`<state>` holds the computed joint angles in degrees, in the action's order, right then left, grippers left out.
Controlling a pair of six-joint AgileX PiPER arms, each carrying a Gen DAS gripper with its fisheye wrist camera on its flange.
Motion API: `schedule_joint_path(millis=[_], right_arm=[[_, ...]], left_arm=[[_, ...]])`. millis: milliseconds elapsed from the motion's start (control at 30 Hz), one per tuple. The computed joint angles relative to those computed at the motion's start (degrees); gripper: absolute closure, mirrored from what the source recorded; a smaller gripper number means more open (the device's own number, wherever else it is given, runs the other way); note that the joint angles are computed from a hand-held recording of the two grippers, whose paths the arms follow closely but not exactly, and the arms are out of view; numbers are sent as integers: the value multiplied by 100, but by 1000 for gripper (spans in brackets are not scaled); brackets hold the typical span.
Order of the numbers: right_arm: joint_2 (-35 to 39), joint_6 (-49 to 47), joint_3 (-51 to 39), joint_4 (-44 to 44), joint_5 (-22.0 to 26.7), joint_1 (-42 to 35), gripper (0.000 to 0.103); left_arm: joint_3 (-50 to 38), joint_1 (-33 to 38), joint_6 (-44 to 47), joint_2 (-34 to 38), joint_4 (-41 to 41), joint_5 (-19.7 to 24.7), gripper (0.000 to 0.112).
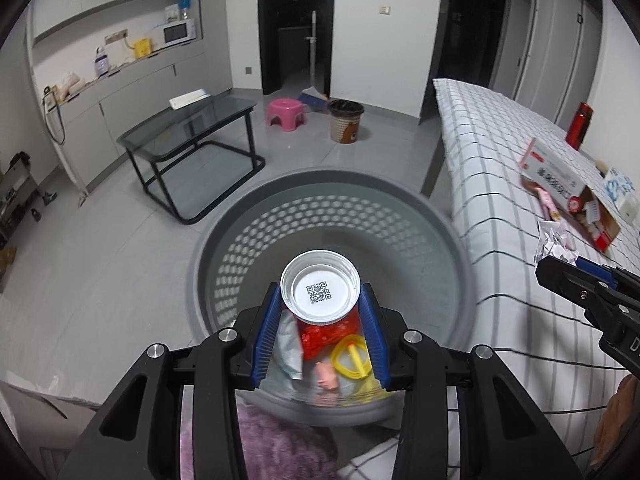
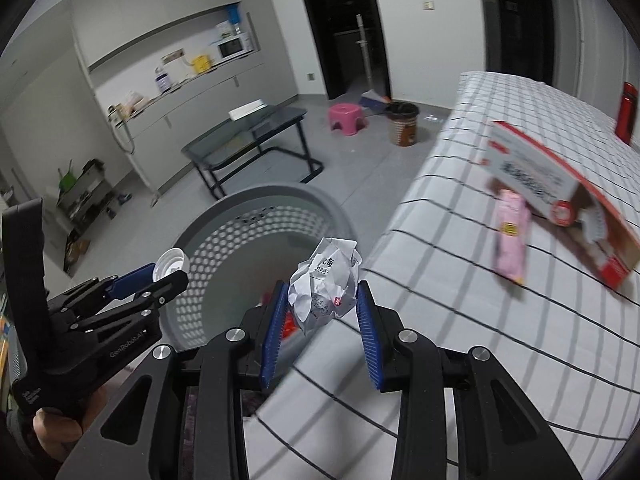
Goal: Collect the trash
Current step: 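Carry the bottle cap and paper ball over the grey basket, then open both tools to drop the cap and paper ball into the basket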
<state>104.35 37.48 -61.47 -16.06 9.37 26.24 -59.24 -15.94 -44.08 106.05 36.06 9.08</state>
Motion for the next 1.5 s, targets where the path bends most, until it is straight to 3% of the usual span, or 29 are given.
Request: schedule_joint_path(millis=[367,733,800,867,900,1500], right_arm=[[1088,-1747,-1484,1540,660,251,70],[1569,-1622,-2117,1332,904,392,69],[1602,-1641,-2137,1338,907,385,67],[1616,-1596,-2150,1286,900,376,49],[1576,-1444,-2075,1140,807,376,47],[1553,-1614,-2018,1344,727,315,46]], left_arm=[[-270,538,1165,331,-980,-125,73],[-513,671,1541,556,-1334,-76,72],[-514,691,1514,577,-1300,-68,64],[-479,685,1226,557,-1038,-93,58],[-457,670,1041,544,-864,-103,56],[-295,663,329,384,-207,-1,48]])
